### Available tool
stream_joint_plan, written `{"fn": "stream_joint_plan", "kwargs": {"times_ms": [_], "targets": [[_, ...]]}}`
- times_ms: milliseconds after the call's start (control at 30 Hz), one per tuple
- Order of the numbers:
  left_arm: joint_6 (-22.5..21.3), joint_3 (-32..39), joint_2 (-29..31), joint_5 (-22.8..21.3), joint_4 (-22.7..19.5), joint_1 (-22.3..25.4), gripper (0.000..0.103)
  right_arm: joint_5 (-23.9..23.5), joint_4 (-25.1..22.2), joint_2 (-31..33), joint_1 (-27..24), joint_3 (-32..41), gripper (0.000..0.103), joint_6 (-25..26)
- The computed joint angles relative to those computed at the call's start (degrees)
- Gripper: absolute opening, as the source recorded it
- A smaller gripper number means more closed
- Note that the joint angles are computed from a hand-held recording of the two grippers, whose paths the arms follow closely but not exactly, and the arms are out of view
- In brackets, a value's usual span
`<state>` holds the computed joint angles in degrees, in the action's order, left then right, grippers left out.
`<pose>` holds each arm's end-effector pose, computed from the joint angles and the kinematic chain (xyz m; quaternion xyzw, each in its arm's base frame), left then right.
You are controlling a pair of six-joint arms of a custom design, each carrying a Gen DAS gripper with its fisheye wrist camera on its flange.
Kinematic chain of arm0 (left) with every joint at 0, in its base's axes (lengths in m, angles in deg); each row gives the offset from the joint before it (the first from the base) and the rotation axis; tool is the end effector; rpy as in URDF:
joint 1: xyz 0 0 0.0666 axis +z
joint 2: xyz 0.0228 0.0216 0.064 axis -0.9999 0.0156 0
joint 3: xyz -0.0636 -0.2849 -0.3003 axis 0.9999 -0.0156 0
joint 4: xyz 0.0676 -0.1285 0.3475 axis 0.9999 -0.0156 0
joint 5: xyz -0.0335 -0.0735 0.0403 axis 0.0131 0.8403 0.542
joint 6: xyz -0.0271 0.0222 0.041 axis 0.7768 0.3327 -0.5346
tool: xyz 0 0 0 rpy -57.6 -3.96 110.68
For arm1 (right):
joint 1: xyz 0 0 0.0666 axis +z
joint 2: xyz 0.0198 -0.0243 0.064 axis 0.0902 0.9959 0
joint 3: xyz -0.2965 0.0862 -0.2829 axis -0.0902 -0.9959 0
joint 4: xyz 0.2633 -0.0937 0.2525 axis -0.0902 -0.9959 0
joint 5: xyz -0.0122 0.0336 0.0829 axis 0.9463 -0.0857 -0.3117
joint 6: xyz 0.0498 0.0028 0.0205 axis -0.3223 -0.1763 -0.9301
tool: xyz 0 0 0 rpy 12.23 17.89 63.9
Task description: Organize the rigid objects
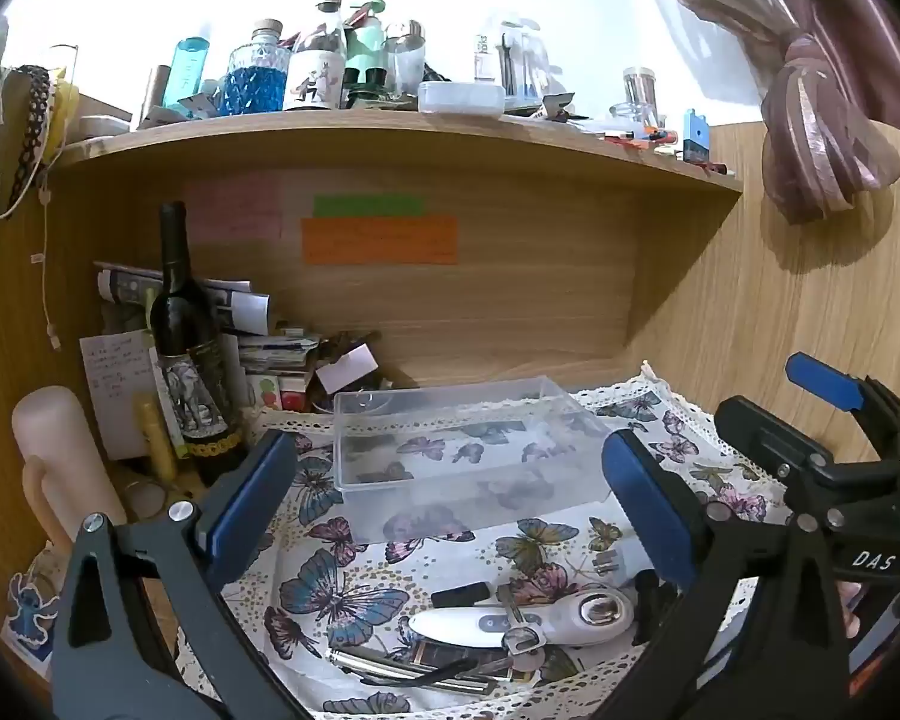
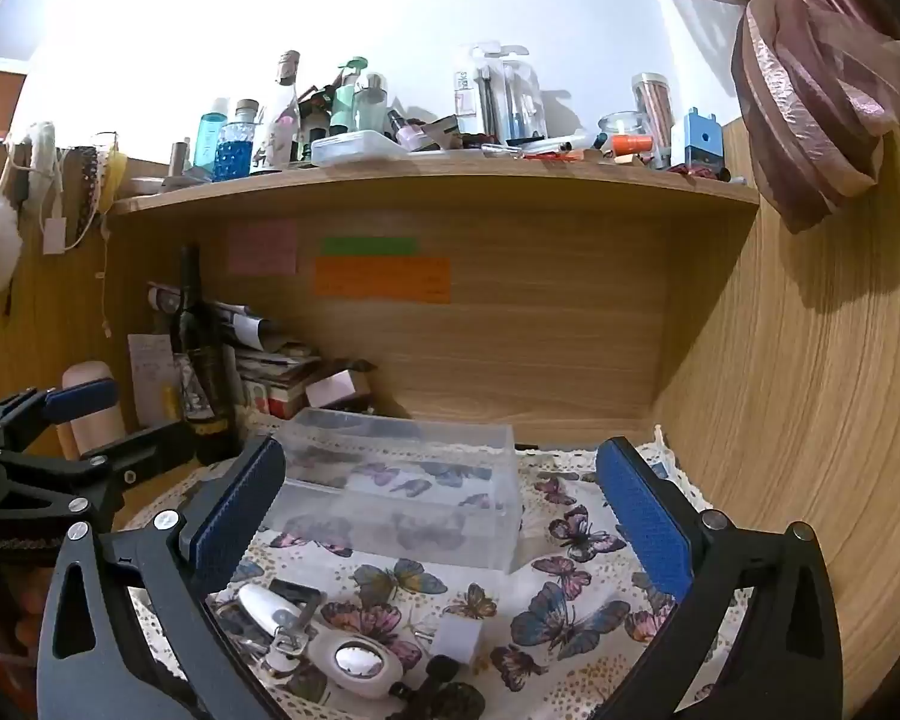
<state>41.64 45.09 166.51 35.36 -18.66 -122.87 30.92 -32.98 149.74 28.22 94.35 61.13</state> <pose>0.5837 -0.3797 0.3846 0.1127 0.7940 -0.1024 0.5885 0.5623 0.2259 0.4175 -0.0320 0.7959 0.0092 0.6045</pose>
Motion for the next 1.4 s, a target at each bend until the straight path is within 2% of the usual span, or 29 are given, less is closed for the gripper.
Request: {"fn": "stream_joint_plan", "kwargs": {"times_ms": [267, 567, 1400], "targets": [[-0.87, 1.32, 0.71, -1.64, 0.22, -0.77, 0.103, -0.77, -0.37, 0.62, -0.34, 0.36, 0.103, -0.86], [-0.45, -0.53, -0.26, -0.66, 2.31, -0.35, 0.103, -1.09, -0.96, 0.81, -0.56, 0.48, 0.103, -1.97], [-0.50, 0.05, -0.14, -1.06, 2.16, -0.58, 0.103, -1.34, -1.21, 0.68, -0.59, 0.86, 0.103, -2.52]]}}
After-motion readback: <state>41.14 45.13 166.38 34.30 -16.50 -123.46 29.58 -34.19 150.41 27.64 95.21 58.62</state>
